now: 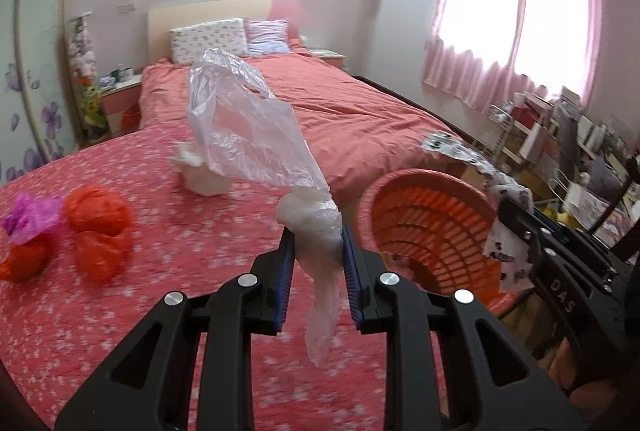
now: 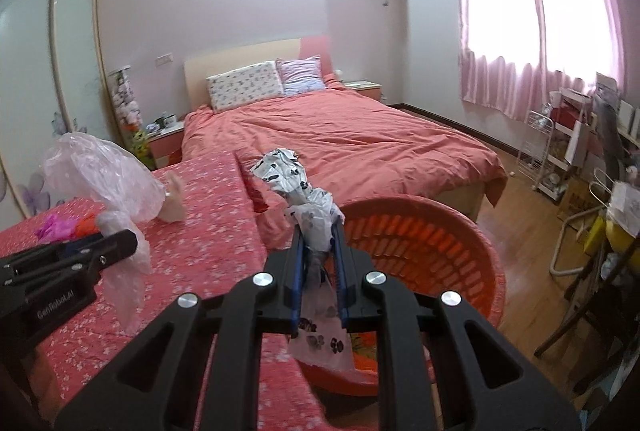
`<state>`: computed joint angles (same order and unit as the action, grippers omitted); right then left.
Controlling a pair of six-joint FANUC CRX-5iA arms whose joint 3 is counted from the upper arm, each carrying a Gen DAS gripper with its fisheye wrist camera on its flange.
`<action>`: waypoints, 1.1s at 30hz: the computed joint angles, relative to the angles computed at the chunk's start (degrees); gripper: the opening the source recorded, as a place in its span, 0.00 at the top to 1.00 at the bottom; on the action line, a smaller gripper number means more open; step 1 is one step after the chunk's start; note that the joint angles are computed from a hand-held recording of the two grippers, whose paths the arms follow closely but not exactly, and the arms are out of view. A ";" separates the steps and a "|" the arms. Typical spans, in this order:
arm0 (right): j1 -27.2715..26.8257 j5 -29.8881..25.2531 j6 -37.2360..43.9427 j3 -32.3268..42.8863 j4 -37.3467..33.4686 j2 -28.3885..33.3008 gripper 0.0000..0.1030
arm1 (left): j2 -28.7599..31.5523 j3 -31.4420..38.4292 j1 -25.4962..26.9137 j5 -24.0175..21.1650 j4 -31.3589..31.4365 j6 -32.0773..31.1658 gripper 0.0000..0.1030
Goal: Collect trash
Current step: 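Carry both bags over the orange basket and open both tools to drop them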
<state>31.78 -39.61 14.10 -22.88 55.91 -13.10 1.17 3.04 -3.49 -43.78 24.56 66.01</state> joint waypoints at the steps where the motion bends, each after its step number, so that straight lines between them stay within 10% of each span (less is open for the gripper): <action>1: -0.58 0.11 -0.41 -0.33 0.00 -0.20 0.86 | 0.55 0.33 -0.57 -0.06 0.46 -0.47 0.77; 33: -12.36 7.19 -2.59 -1.42 -2.63 2.89 0.86 | 12.20 7.74 -9.85 -2.03 7.10 -8.23 0.77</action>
<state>19.42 -32.42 11.50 -24.30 53.28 -10.21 13.37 10.79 -13.35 -45.82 31.66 57.78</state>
